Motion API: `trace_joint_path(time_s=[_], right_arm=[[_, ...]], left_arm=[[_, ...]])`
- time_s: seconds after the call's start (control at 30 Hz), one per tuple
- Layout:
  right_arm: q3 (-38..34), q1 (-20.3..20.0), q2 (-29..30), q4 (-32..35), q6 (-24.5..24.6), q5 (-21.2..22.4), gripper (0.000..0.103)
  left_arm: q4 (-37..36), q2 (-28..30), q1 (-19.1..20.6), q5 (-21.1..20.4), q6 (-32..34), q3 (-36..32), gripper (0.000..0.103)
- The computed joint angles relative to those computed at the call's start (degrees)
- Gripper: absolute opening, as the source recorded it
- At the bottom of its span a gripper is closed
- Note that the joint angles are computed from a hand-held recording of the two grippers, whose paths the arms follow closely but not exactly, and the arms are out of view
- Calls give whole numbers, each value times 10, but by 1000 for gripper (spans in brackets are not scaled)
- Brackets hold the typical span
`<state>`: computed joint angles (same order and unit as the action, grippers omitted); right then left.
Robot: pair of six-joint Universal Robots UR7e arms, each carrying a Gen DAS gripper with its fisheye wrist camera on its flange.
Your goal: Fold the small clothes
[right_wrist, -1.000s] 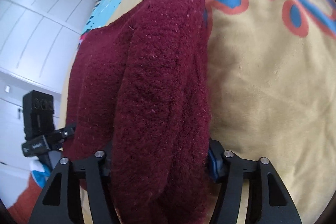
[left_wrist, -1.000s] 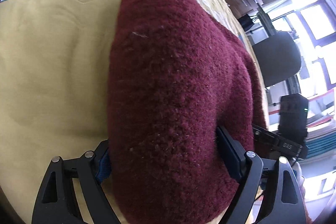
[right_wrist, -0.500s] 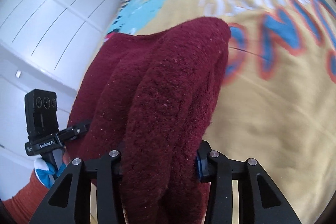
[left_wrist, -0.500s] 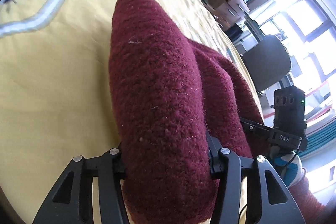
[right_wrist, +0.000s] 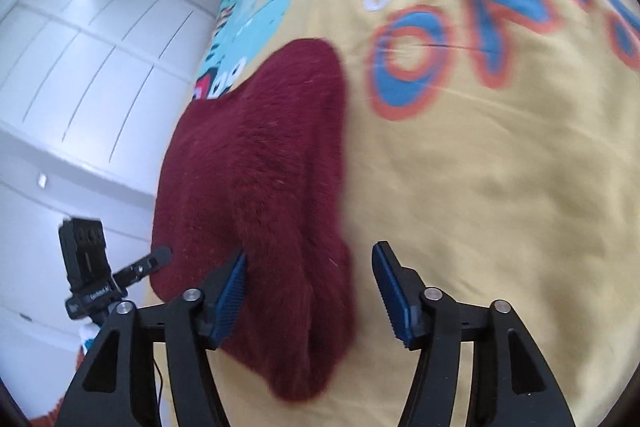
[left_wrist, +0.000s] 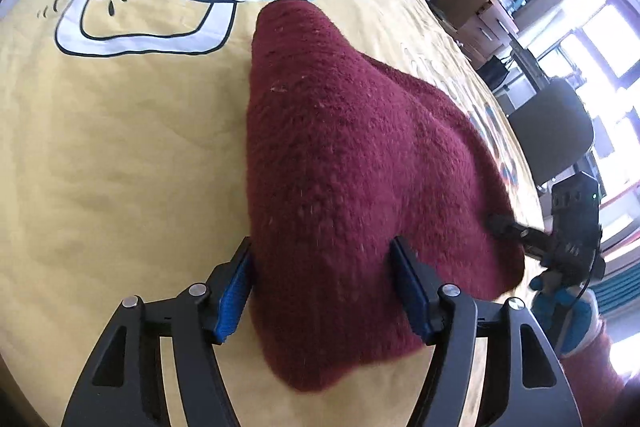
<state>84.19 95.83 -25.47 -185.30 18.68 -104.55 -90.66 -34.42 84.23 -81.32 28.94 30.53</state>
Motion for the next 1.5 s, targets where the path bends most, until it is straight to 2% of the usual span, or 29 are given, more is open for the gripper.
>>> trace_joint_path(time_s=[0.17, 0.4, 0.43, 0.67, 0.7, 0.93, 1.23, 1.5], right_arm=[[28, 5, -1, -10, 10, -43, 67], [-53, 34, 32, 57, -12, -152, 68], [-67, 36, 39, 68, -15, -164, 68], [-60, 45, 37, 76, 6, -198, 68], [-77, 48, 44, 87, 9, -204, 69], [-72, 69, 38, 99, 35, -252, 70], [-4, 108, 9, 81, 88, -310, 70], [33, 154, 14, 58, 124, -348, 70]], left_arm=[[-63, -48, -5, 14, -7, 106, 63], [-179, -103, -21, 65, 10, 247, 65], [-192, -106, -24, 72, 9, 261, 68], [-193, -98, -19, 68, -28, 268, 71], [-191, -99, -19, 65, -33, 265, 71], [-202, -127, -15, 56, -30, 267, 71], [-265, -200, -22, 69, -1, 365, 70], [-329, -258, -26, 95, 25, 435, 71]])
